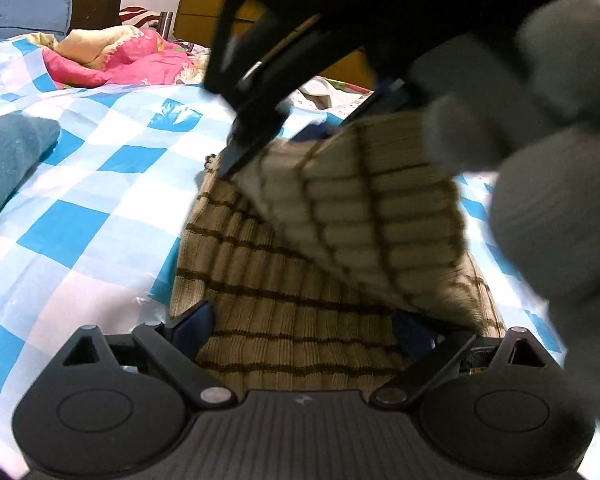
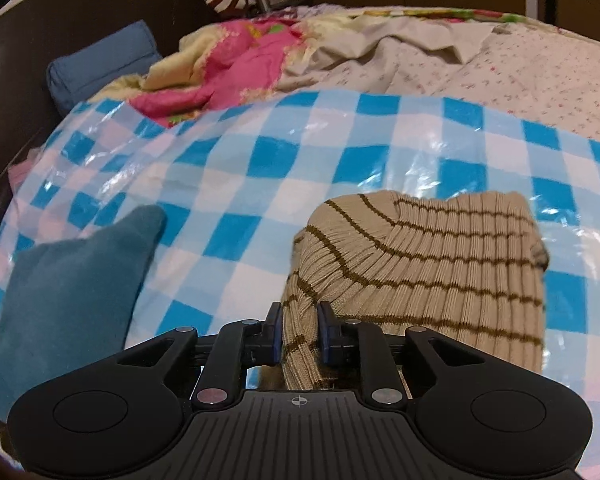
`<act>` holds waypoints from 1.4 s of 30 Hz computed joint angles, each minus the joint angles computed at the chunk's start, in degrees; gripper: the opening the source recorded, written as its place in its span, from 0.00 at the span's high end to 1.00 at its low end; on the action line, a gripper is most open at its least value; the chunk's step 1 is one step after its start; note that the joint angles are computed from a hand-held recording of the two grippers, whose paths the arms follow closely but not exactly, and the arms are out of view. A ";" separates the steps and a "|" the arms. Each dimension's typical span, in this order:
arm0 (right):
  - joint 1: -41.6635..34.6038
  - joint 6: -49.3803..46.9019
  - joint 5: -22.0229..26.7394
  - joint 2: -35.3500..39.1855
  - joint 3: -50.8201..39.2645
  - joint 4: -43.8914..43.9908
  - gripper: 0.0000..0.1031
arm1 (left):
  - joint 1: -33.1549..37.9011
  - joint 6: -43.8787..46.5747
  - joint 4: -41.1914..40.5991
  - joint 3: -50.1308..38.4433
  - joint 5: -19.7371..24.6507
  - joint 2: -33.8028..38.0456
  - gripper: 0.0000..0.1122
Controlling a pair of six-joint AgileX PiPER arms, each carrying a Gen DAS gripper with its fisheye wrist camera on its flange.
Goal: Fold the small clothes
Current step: 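Fold the lifted side over onto the other half and open the right tool, then move the right tool to the folded edge and grasp it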
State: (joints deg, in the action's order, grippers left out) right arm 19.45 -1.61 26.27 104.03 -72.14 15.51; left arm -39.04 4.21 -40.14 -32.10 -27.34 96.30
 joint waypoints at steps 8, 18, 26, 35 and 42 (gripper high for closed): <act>-6.74 -21.65 8.30 0.70 1.05 25.26 0.65 | -4.86 9.44 -7.62 5.80 -1.94 -5.17 0.08; -18.67 -48.99 5.91 -15.33 21.64 45.71 0.65 | -14.65 12.17 -29.62 12.97 -14.83 -14.11 0.08; -31.10 -63.69 6.18 -16.84 30.84 55.02 0.65 | -14.97 23.53 -30.79 4.57 -18.25 -10.86 0.08; -36.35 -72.85 14.67 -8.50 33.01 60.42 0.46 | -6.65 34.04 -43.60 0.25 -8.23 -2.03 0.08; -38.57 -74.60 17.72 -8.90 34.20 61.05 0.81 | -10.95 47.02 -54.53 -0.62 -11.31 -4.70 0.08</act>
State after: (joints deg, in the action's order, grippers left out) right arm -19.12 -76.21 43.99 95.13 -37.94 76.56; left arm -49.99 51.23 -94.67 -32.72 -38.65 91.60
